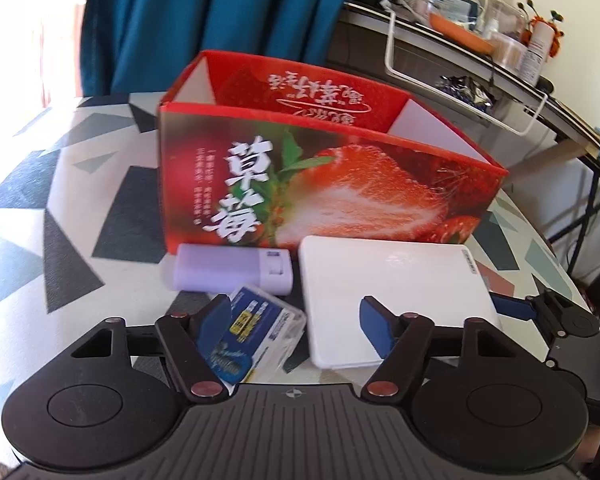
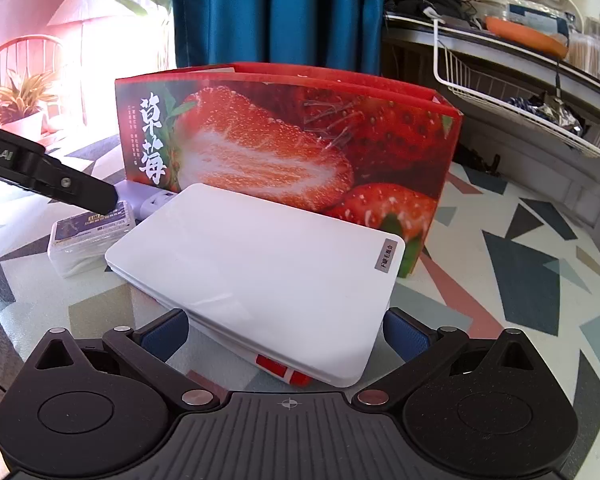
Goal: Organize rigid objects
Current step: 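Close the left gripper on the white flat case, then lift the white case into the red box onto the pink case, release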
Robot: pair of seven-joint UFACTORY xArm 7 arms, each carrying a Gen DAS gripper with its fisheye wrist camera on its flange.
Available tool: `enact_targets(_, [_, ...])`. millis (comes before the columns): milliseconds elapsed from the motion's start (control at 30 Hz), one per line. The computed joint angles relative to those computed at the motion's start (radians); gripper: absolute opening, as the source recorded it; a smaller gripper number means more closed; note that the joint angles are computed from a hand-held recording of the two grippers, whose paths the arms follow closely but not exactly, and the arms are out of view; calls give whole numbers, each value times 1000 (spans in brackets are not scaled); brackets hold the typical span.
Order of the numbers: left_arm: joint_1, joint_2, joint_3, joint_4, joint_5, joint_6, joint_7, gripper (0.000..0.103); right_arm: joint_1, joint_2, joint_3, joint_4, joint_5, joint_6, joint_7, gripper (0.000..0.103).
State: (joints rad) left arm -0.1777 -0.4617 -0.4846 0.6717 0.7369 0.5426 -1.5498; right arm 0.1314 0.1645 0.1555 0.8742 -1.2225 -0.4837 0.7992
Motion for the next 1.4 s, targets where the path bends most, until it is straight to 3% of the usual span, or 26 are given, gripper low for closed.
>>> enact_targets(133, [4,60,19,42,16,-24,44,71,-1,12,0,8,1,-14,-9,103])
enact_targets(367, [-17,178,92,99,11,-89,93,56,-5,28,-2,20,-6,-34,-13,103])
enact_targets(633, [-44,230,151,109,-28,-142,120,55,-7,40,-8,34,-30,-56,12,103])
enact_targets(833, [-65,257,164,135,-35,-130,129,63,-5,47,-15,37,-24,-72,14,103])
enact_targets(1133, [-76,236,158,131,-30,-104,106,63,-2,41,-19,18,15,-96,-27,103])
enact_targets(1400, [-106,227,109,186,84,53,76,63,-1,31,-17,9,32,-106,-46,102])
